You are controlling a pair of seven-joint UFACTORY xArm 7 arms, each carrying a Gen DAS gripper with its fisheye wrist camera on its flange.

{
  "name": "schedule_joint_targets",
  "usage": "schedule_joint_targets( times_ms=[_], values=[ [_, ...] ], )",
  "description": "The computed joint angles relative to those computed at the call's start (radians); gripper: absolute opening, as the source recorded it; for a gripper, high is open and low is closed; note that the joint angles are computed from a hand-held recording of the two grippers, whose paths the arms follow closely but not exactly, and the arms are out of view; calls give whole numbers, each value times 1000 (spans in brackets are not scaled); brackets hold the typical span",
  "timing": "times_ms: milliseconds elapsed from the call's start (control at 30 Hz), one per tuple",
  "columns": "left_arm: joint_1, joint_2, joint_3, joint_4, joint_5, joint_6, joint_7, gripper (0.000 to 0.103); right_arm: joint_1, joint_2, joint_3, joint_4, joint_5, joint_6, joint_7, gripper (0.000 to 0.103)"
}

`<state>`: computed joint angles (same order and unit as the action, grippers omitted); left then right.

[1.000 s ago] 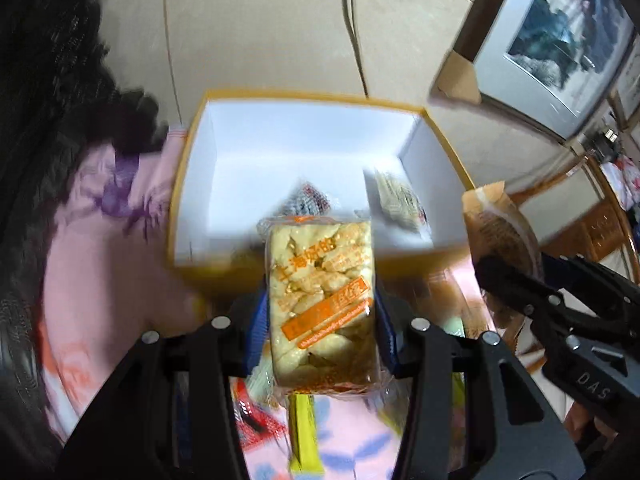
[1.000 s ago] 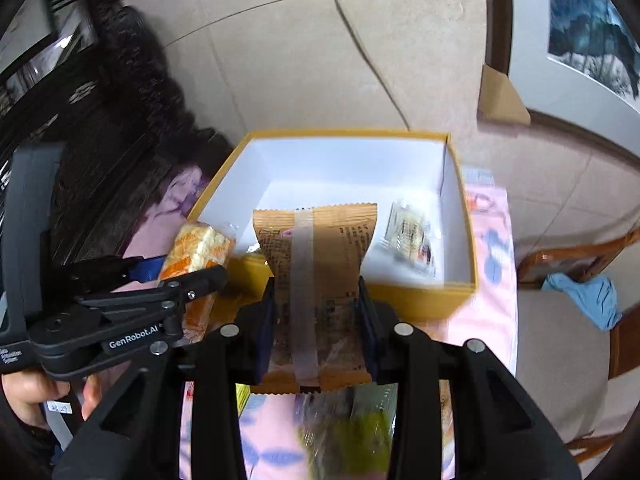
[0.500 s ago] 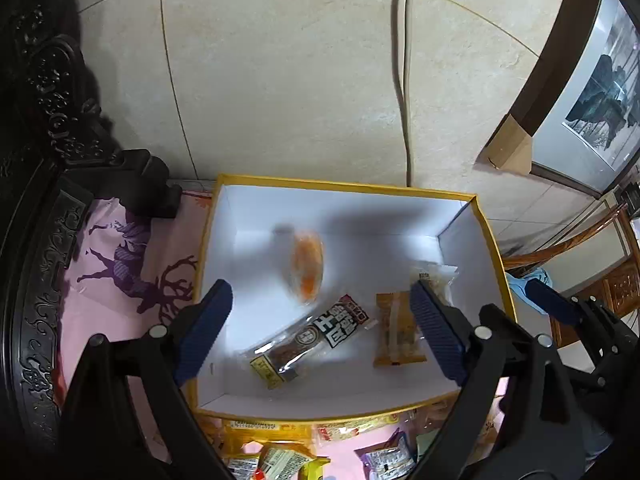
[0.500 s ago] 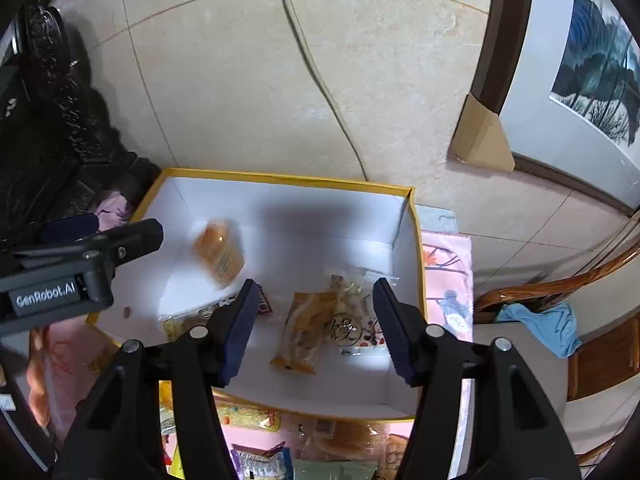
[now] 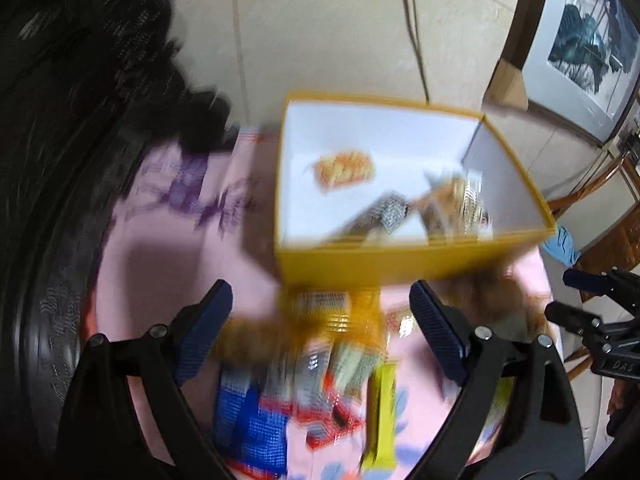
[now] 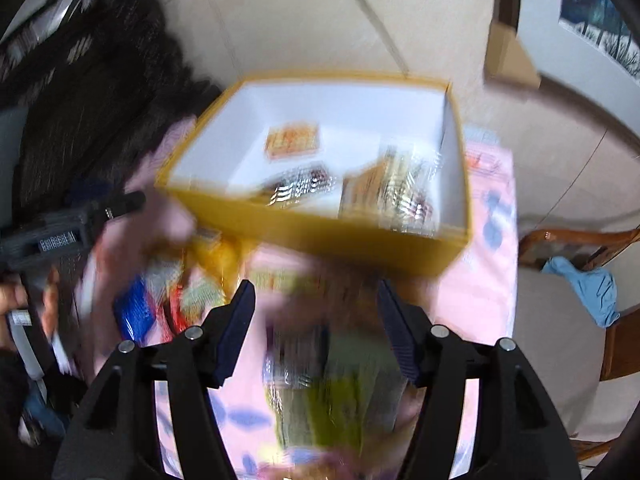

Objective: Organize snacks
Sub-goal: 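Grasp the green sunflower-seed bag with the right tool while the left tool grasps the yellow bar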

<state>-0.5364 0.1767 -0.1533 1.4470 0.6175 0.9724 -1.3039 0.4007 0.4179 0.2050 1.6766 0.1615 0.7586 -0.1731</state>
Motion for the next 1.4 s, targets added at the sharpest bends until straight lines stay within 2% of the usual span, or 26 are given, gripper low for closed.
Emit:
schedule_joint_targets(
  times_ms=[100,233,400,567,700,800,867,900,967,1033,1100,1133,1200,1300,1400],
  values=[
    [-8,-92,-28,-160,-42,-50,-77,92,-6,-98,7,-199,-3,-38,-43,64],
    [-3,-189,-78,-331,-88,-135,-158,92,8,-168,-17,-377,-62,-75,26,64],
    [5,-210,-116,-391,-152,-134,-147,92,-18,-156,-6,-413,-18,-91,34,64],
    [22,-233,-122,-420,-155,-155,-176,92,-28,-102,23,-385,55,-88,-3,67],
    [28,-241,-131,-418,-145,-140,-180,92,-30,-96,44,-407,104,-155,-36,72],
    [30,-244,-134,-429,-163,-148,-181,92,2,-87,28,-407,52,-141,-2,85],
    [30,-242,-136,-432,-168,-161,-185,92,40,-93,16,-422,-33,-132,51,91],
    [30,-239,-137,-430,-166,-163,-186,92,92,-102,-18,-445,-119,-162,101,92],
    [28,-234,-138,-427,-166,-165,-179,92,116,-110,-26,-479,-181,-224,192,92],
    [26,-230,-138,-423,-166,-165,-176,92,137,-114,-46,-499,-219,-275,274,82],
    [25,-230,-137,-423,-168,-169,-178,92,81,-120,3,-523,-147,-339,251,73],
    [25,-227,-135,-423,-172,-178,-177,92,60,-118,21,-520,-114,-340,227,63],
    [25,-212,-133,-416,-172,-206,-179,92,50,-136,25,-540,-102,-383,215,54],
    [14,-146,-127,-364,-173,-252,-156,92,36,-155,27,-549,-84,-410,197,32],
    [-17,-19,-113,-252,-176,-269,-84,92,12,-154,46,-532,-36,-379,149,32]
  ],
)
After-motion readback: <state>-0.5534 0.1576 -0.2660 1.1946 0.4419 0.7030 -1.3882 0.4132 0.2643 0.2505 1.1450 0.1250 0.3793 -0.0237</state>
